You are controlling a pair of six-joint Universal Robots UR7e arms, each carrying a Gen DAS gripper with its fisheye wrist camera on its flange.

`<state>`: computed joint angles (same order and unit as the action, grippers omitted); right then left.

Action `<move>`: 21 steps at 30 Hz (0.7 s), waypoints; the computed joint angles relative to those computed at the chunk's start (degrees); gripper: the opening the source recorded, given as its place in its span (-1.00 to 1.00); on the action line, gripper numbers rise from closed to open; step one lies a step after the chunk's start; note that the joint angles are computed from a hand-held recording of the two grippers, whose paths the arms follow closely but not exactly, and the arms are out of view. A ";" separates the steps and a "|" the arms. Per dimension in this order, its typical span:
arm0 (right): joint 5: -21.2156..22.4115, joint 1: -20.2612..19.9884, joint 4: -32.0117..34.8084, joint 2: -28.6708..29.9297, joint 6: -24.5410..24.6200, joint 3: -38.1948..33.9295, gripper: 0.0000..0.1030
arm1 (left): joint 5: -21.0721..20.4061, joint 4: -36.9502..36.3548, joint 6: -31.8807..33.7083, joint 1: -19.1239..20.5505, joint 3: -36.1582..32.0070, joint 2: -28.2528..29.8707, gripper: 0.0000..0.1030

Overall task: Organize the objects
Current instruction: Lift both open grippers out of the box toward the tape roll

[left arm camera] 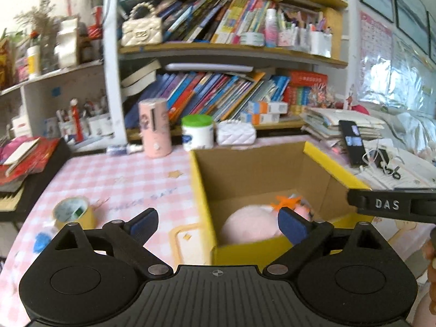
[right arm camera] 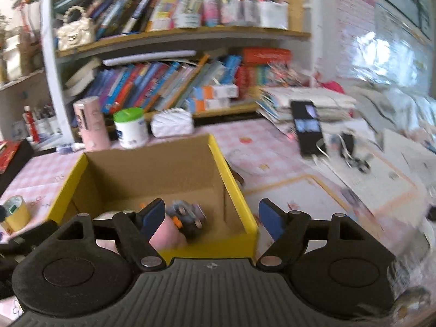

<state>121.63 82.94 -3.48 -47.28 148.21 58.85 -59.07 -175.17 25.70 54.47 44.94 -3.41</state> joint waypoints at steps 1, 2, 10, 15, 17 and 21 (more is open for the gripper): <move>1.22 0.22 0.17 -0.02 0.74 0.51 0.46 | 1.13 0.18 -0.71 0.05 1.73 -0.99 0.88; 2.44 0.48 1.37 0.35 1.85 0.32 0.46 | 2.56 0.71 -1.74 0.06 3.54 -2.04 0.88; 7.06 3.38 8.83 3.58 6.53 1.05 0.46 | 7.84 2.14 -10.13 1.63 18.35 -11.69 0.88; 7.63 5.63 7.77 4.93 5.77 3.56 0.46 | 9.42 -1.66 -9.68 2.16 26.26 -16.58 0.88; 7.38 6.44 7.97 5.39 6.34 4.45 0.46 | 10.13 -3.07 -9.34 2.33 29.10 -18.40 0.88; 6.86 7.93 8.39 6.54 6.88 5.30 0.46 | 11.03 -4.55 -9.15 2.85 33.03 -21.28 0.88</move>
